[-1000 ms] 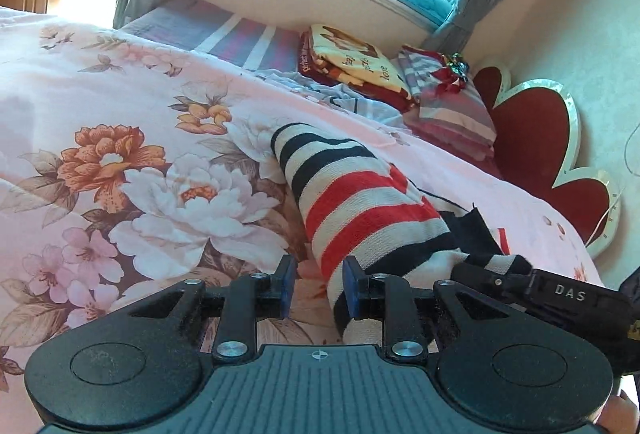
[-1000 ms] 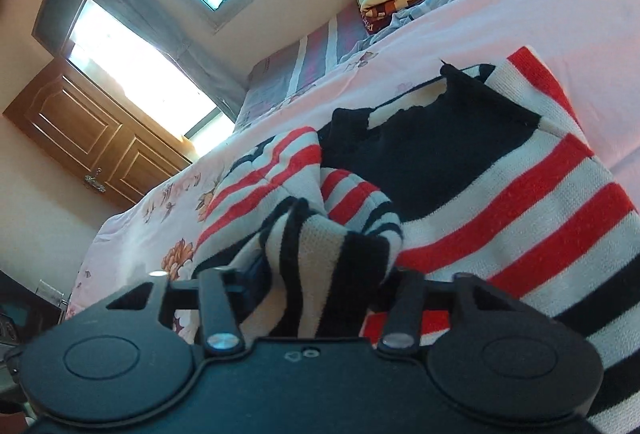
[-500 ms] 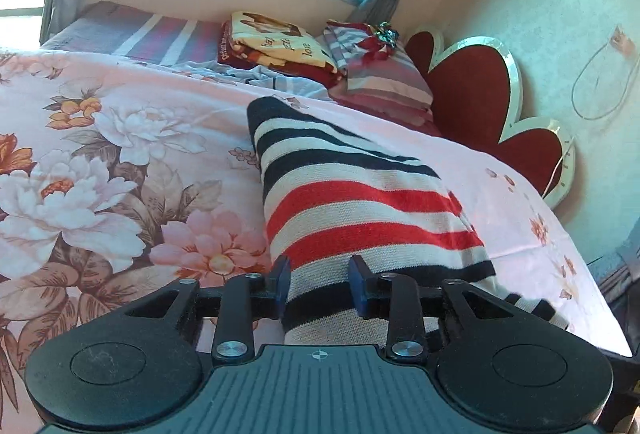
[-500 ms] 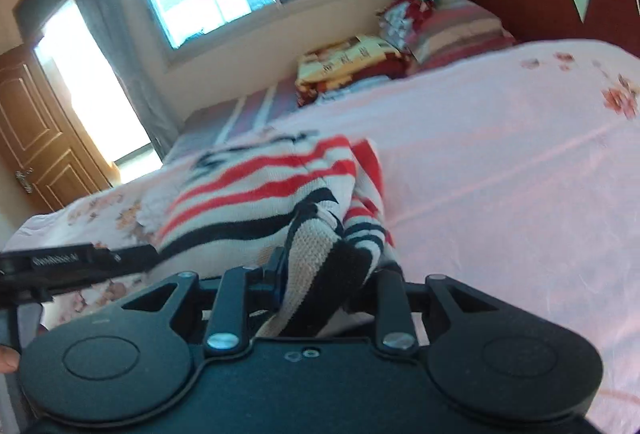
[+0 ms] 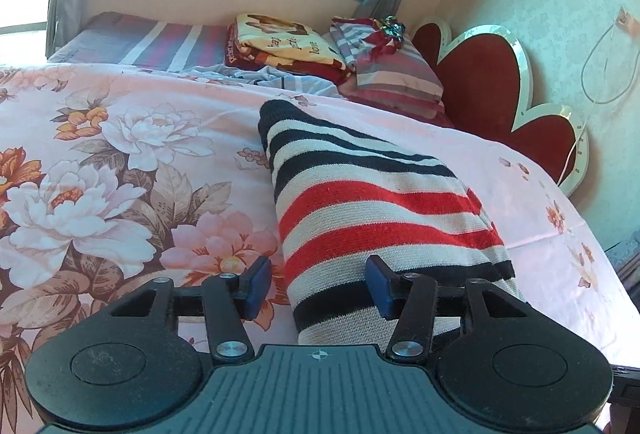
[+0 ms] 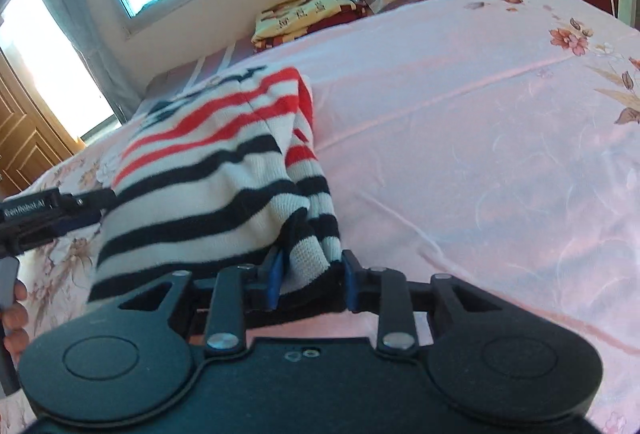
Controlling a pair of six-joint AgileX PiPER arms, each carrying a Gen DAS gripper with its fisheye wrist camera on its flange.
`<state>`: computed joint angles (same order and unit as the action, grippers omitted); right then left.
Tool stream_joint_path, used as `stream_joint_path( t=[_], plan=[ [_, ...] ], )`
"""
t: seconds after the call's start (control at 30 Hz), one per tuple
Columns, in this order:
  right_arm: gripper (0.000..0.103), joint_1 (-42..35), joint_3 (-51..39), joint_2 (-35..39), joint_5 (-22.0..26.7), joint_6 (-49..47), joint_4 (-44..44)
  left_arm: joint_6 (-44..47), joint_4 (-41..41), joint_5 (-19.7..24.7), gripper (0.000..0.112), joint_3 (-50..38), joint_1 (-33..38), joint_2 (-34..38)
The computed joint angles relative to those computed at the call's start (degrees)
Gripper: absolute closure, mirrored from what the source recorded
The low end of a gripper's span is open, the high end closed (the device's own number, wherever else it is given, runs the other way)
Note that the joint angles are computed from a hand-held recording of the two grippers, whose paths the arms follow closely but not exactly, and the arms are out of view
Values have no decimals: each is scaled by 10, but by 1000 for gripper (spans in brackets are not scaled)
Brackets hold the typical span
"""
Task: Fold small clothes
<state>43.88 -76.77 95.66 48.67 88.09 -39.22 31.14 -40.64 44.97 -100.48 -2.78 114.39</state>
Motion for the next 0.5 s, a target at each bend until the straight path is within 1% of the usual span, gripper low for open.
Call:
stream_joint_path(
  t=[0.07,0.13,0.2,0.27,0.33,0.4,0.5],
  plan=[
    [60,-2,21,-17,-4,27,-3,-11,15,13,61,-15,0,2],
    [58,7,15,-26,16,44,-30,-10,16,28,61,-33,3,4],
    [57,17,-8,-24,32,40,-70,-13,26,28,61,-49,-2,6],
    [57,16,-62,5,47,-8,-94,-34,47,31,61,-79,-11,21],
    [58,-1,-129,46,43,-70,-91,-67,73,31,61,-111,-21,38],
    [58,-27,-193,88,20,-125,-66,-95,103,31,61,-146,-33,61],
    [59,-63,-320,174,19,-222,-7,-133,132,67,61,-216,-45,107]
  ],
)
